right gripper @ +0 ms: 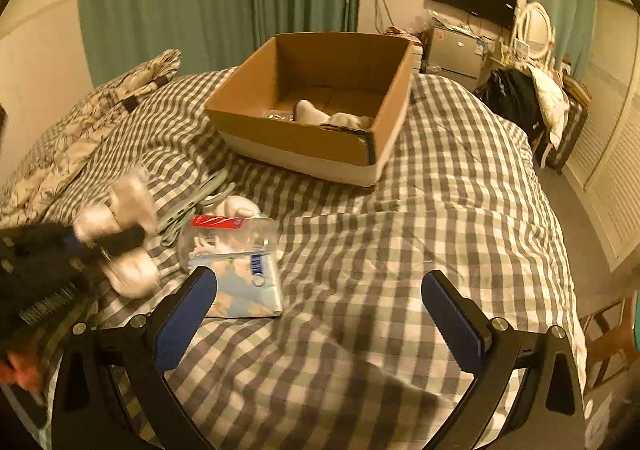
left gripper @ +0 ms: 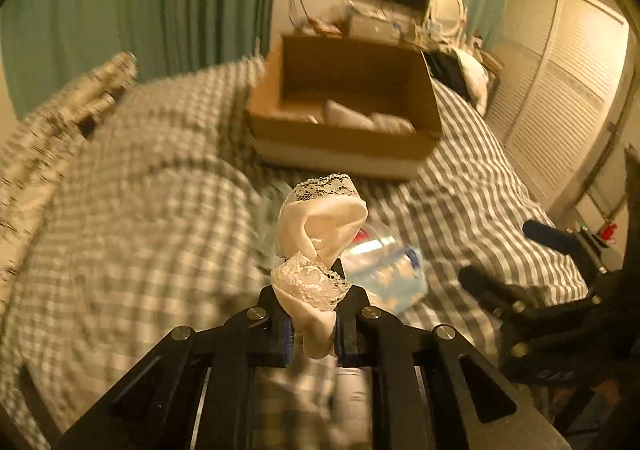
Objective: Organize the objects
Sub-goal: 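Grasp the white lace cloth with the left tool and lift it, then grasp the blue tissue pack with the right tool while the left tool holds the cloth, then carry the cloth and tissue pack into the box and open both tools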
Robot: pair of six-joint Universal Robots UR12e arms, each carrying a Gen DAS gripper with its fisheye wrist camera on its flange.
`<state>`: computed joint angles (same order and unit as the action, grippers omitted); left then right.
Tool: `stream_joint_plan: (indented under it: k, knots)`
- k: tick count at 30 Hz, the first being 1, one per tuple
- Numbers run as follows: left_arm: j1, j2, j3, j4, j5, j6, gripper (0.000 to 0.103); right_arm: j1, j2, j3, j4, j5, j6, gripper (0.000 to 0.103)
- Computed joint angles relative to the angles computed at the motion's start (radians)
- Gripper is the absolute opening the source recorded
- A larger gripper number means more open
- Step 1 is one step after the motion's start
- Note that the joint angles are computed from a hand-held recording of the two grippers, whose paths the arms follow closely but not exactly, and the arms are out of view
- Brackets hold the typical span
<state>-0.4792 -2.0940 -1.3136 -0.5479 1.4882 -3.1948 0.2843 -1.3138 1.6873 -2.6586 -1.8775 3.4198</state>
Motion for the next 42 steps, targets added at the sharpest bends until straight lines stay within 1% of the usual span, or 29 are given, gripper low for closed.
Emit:
stream_joint_plan:
  k: [4,5,10,12,16,17,18,19,20,21,22,24,28,31,34,35,37,41,42]
  knots:
    - [0.004,0.004,-0.006,0.014,0.059,0.005,0.014,0.013,0.031,-0.043,0.043,0.015,-0.022,0.103]
    - [0.006,0.005,-0.010,0.016,0.066,0.004,0.014,0.016,0.045,-0.062,0.069,0.022,-0.026,0.103]
    - [0.022,-0.002,-0.008,-0.016,0.044,-0.009,0.014,0.022,0.107,-0.138,0.201,0.037,-0.024,0.103]
    - [0.025,-0.005,-0.009,-0.021,0.034,-0.018,0.014,0.023,0.120,-0.152,0.225,0.043,-0.020,0.103]
    - [0.028,-0.005,-0.011,-0.026,0.014,-0.004,0.014,0.020,0.141,-0.175,0.265,0.074,-0.022,0.101]
    - [0.028,-0.005,-0.013,-0.025,0.011,-0.002,0.014,0.020,0.146,-0.182,0.280,0.077,-0.020,0.099]
    - [0.027,-0.005,-0.013,-0.024,0.009,0.001,0.014,0.020,0.152,-0.189,0.299,0.082,-0.021,0.094]
    - [0.027,-0.004,-0.015,-0.021,0.008,0.001,0.014,0.018,0.155,-0.195,0.312,0.088,-0.022,0.085]
    - [0.028,-0.003,-0.016,-0.019,0.005,0.001,0.014,0.017,0.160,-0.201,0.330,0.098,-0.024,0.081]
    - [0.028,-0.002,-0.016,-0.020,0.001,0.001,0.014,0.017,0.161,-0.202,0.336,0.101,-0.026,0.074]
    - [0.028,-0.001,-0.018,-0.017,0.001,-0.002,0.014,0.016,0.160,-0.200,0.334,0.112,-0.035,0.073]
    - [0.029,0.003,-0.020,-0.015,-0.006,-0.003,0.014,0.019,0.154,-0.188,0.305,0.103,-0.041,0.073]
    - [0.027,0.014,-0.029,-0.010,-0.002,-0.008,0.014,0.026,0.117,-0.140,0.208,0.075,-0.033,0.072]
    - [0.021,0.024,-0.033,-0.014,-0.002,-0.006,0.014,0.031,0.092,-0.117,0.163,0.058,-0.034,0.072]
    - [0.020,0.035,-0.037,-0.008,-0.030,-0.005,0.014,0.034,0.062,-0.098,0.112,0.044,-0.032,0.072]
    - [0.017,0.037,-0.035,-0.007,-0.030,-0.001,0.014,0.034,0.053,-0.093,0.097,0.044,-0.033,0.072]
    - [0.011,0.037,-0.024,-0.008,-0.026,0.014,0.014,0.034,0.037,-0.087,0.070,0.039,-0.042,0.072]
    - [0.008,0.021,0.032,0.000,-0.069,0.033,0.014,0.032,0.014,-0.095,0.015,-0.003,-0.100,0.072]
    - [0.004,0.013,0.049,0.004,-0.068,0.041,0.014,0.030,0.011,-0.100,0.002,-0.011,-0.112,0.072]
